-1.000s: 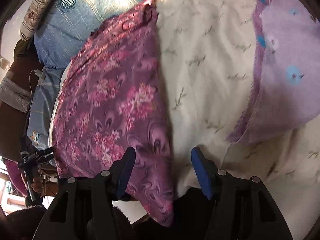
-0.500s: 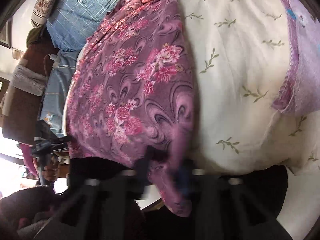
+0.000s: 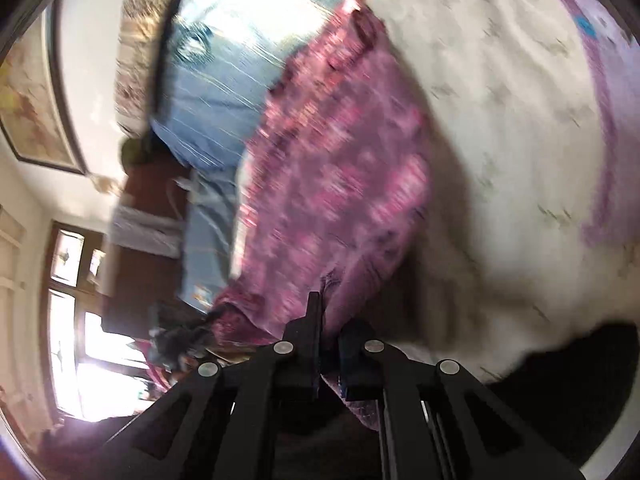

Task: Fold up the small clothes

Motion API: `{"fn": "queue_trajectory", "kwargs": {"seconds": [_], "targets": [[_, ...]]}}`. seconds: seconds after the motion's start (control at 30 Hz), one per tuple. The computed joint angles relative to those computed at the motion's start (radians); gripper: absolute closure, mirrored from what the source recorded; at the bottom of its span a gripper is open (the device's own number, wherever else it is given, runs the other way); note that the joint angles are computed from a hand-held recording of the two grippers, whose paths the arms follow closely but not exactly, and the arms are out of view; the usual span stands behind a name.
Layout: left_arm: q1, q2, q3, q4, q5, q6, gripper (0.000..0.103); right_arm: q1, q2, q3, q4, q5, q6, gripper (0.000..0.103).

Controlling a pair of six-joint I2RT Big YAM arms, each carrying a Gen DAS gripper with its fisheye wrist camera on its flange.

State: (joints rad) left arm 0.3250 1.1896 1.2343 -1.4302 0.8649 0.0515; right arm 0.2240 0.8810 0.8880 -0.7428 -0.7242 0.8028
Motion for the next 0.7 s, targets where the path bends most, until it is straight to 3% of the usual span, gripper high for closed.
{"fn": "queue_trajectory", "kwargs": {"seconds": [0.07,0.23,0.3,0.37,0.4,0.43,0.47,0.53,0.57,0.67,0.7], "targets": [[-0.026,0.048,0.059,0.042,0.019,-0.047,0.099,-0.013,0.029,0.020,0.084,-0.024,0.051,0.098],[-0.116,0.203,0.240,0.166,-0.044,-0.177,0.099,-0.039,0.183,0.117,0.349,-0.075,0.185,0.098],[-0.139,0.302,0.371,0.191,-0.077,-0.217,0.099,-0.054,0.271,0.197,0.412,-0.079,0.202,0.098],[-0.166,0.417,0.529,0.254,-0.118,-0.316,0.098,-0.068,0.380,0.308,0.478,-0.051,0.226,0.098],[-0.182,0.490,0.634,0.264,-0.170,-0.338,0.096,-0.074,0.420,0.353,0.495,-0.016,0.233,0.098],[-0.198,0.570,0.750,0.226,-0.250,-0.352,0.095,-0.081,0.468,0.417,0.463,0.050,0.217,0.093],[-0.207,0.651,0.869,0.153,-0.310,-0.367,0.094,-0.086,0.534,0.507,0.380,0.156,0.165,0.091],[-0.204,0.791,1.070,0.023,-0.354,-0.414,0.094,-0.097,0.644,0.670,0.156,0.302,0.066,0.081],[-0.194,0.813,1.104,-0.005,-0.346,-0.425,0.094,-0.108,0.680,0.708,0.107,0.325,0.075,0.081],[-0.160,0.721,0.956,0.084,-0.312,-0.380,0.086,-0.126,0.655,0.641,0.177,0.268,0.114,0.077],[-0.152,0.676,0.884,0.126,-0.299,-0.372,0.074,-0.122,0.635,0.614,0.181,0.273,0.086,0.069]]}}
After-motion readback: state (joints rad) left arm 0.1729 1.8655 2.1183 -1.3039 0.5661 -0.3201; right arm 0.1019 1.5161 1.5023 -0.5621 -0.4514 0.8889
